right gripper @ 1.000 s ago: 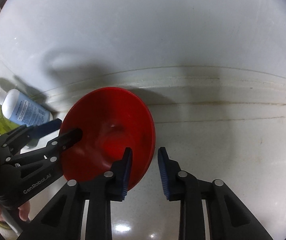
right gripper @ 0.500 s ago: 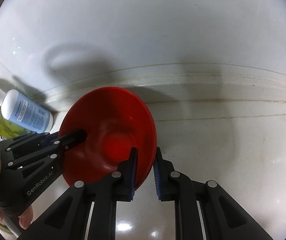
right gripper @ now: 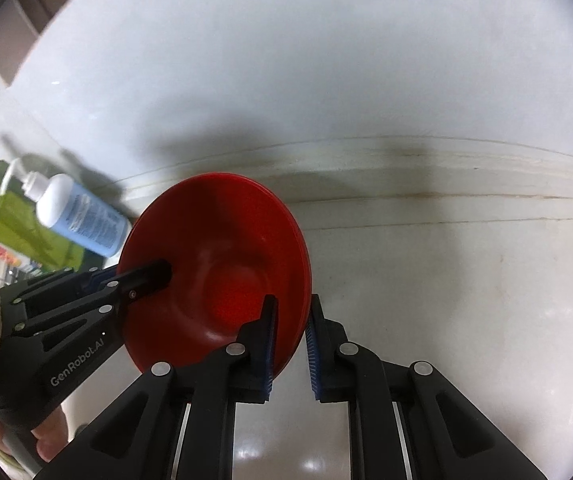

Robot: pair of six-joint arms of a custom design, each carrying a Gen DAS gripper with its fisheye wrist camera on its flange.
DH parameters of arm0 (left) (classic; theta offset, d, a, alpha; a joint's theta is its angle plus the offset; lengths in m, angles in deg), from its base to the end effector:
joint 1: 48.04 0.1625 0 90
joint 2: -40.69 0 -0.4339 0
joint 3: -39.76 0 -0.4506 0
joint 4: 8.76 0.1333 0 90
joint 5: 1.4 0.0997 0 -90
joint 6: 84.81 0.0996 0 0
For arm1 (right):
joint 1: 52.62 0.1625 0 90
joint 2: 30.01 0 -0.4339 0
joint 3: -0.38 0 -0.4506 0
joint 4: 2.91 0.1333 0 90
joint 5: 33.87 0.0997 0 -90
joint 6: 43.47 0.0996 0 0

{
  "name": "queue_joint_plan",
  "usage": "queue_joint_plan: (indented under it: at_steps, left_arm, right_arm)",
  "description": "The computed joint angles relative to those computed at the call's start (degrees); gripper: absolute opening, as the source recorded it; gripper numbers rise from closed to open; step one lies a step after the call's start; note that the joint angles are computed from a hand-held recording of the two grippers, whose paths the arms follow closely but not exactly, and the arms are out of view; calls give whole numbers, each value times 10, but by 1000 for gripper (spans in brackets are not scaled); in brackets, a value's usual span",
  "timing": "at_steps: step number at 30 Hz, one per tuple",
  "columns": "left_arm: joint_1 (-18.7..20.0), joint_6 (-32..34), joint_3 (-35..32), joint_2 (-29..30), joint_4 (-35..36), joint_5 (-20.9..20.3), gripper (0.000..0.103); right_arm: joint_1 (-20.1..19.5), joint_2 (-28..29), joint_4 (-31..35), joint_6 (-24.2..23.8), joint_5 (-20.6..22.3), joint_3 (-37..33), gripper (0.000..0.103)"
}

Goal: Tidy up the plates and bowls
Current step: 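Lift and carry the red bowl with both grippers toward the pink bowl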

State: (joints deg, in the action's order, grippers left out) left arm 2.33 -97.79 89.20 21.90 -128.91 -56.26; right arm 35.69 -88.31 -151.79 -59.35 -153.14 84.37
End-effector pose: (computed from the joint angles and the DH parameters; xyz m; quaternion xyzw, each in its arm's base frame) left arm -0.4256 -0.8128 -0.0098 0.2210 0.9274 -0.1300 0.2725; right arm 0.0620 -0.7672 0.3182 0.0429 -0.9291 0.2361 0.2815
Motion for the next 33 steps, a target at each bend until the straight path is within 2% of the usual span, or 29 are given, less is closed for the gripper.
queue_joint_plan:
  at_steps: [10,17,26,33]
  left_arm:
    - [-30,-13,125,-90,-31,-7,12]
    - [-55,-14,187,-127,-61,-23,12]
    - [-88,-3,272,-174,-112,-38,12]
    - [-112,3,321,-197,-133,-64,12]
  right_arm:
    - [19,-81,-24,23,-2,87,15]
    - [39,-128,-76,22,-29,157,15]
    - [53,-198,-97,43,-46,233,15]
    - [61,-259,-127,51,-69,297,15]
